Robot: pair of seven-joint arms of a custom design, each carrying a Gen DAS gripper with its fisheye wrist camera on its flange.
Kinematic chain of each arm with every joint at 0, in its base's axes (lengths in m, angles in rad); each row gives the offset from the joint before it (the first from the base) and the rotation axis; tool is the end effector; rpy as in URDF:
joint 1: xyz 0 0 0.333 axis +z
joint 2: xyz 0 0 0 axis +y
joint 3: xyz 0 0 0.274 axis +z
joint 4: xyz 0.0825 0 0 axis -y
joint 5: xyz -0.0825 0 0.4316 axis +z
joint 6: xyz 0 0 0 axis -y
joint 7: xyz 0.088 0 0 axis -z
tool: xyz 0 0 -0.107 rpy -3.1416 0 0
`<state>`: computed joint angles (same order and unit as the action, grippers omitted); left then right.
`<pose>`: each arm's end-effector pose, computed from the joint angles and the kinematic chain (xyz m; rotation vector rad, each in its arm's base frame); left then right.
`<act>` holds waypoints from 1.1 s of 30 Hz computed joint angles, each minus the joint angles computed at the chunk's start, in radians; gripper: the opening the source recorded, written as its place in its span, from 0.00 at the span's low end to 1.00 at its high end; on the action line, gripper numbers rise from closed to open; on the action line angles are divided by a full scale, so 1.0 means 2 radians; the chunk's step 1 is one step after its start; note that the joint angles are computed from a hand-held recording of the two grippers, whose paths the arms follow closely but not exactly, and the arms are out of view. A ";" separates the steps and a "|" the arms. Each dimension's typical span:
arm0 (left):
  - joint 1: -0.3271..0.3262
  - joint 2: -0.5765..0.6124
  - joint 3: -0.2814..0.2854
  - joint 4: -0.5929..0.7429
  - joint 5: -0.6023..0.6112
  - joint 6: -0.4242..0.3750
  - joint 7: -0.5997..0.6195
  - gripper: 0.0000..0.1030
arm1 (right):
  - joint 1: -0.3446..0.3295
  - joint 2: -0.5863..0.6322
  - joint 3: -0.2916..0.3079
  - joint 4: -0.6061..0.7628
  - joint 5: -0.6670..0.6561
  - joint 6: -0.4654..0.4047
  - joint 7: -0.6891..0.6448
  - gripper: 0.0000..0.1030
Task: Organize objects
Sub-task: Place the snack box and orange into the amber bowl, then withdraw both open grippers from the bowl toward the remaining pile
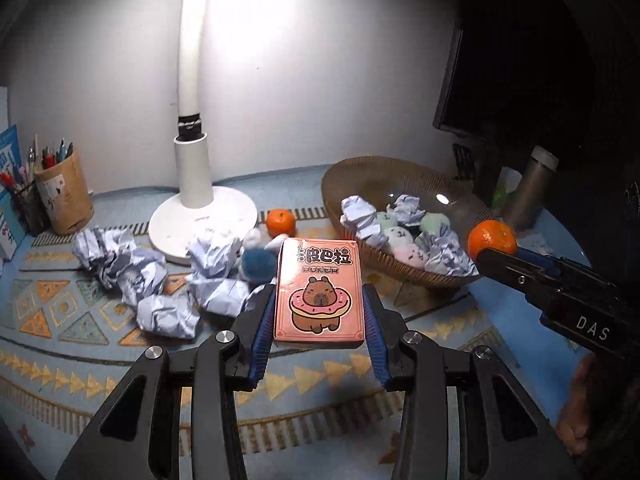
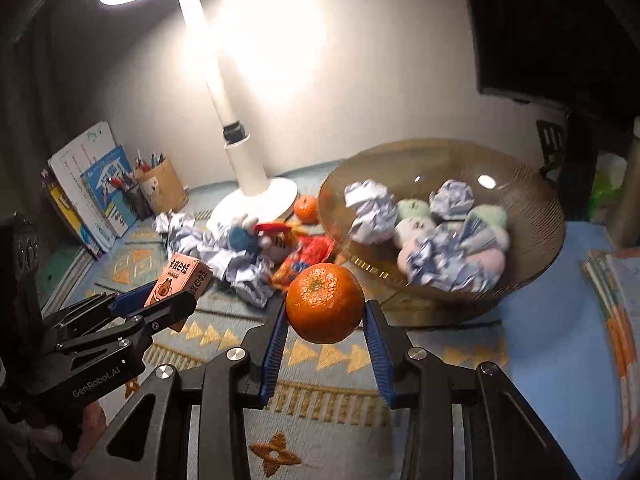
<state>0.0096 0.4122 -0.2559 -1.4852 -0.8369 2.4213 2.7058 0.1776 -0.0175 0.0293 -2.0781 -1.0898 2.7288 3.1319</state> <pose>0.7324 -0.1591 0.4522 -0.9637 2.4731 -1.2987 0.6030 0.1608 0.4308 -1.2273 2.0089 -0.8517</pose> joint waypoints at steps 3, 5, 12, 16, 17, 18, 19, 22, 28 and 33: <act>-0.022 0.031 -0.012 0.049 0.009 0.007 -0.003 0.37 | -0.016 -0.026 -0.008 -0.007 -0.033 -0.029 0.053 0.37; -0.045 0.070 -0.011 0.101 0.042 -0.007 -0.036 0.37 | -0.032 -0.026 -0.017 -0.006 -0.018 -0.022 0.058 0.37; -0.081 0.162 -0.022 0.209 0.106 -0.014 -0.095 0.46 | -0.061 0.031 -0.038 0.028 0.084 0.046 -0.020 0.37; -0.067 0.163 -0.039 0.205 0.096 -0.006 -0.093 0.86 | -0.063 0.049 -0.046 0.034 0.122 0.077 -0.054 0.39; -0.063 0.159 -0.040 0.201 0.093 -0.008 -0.092 0.86 | -0.061 0.048 -0.048 0.032 0.117 0.078 -0.050 0.39; -0.060 0.158 -0.041 0.202 0.091 -0.015 -0.091 0.86 | -0.059 0.046 -0.048 0.029 0.114 0.077 -0.046 0.39; -0.053 0.150 -0.043 0.191 0.084 -0.012 -0.085 0.86 | -0.058 0.043 -0.049 0.025 0.111 0.078 -0.045 0.39; -0.029 0.114 -0.050 0.141 0.053 0.004 -0.061 0.86 | -0.052 0.029 -0.045 0.013 0.090 0.074 -0.025 0.39; 0.029 0.020 -0.046 0.027 -0.052 0.023 0.013 0.86 | -0.030 0.018 -0.020 0.012 0.080 0.057 -0.030 0.39; 0.047 -0.021 -0.007 -0.023 -0.091 0.043 0.023 0.86 | -0.002 0.044 -0.003 0.040 0.104 0.069 -0.056 0.39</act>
<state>0.1033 0.3693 -0.2700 -1.5307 -1.0186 2.5066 2.7527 0.1744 0.0706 0.0224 -1.9973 -0.8812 2.8662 3.0208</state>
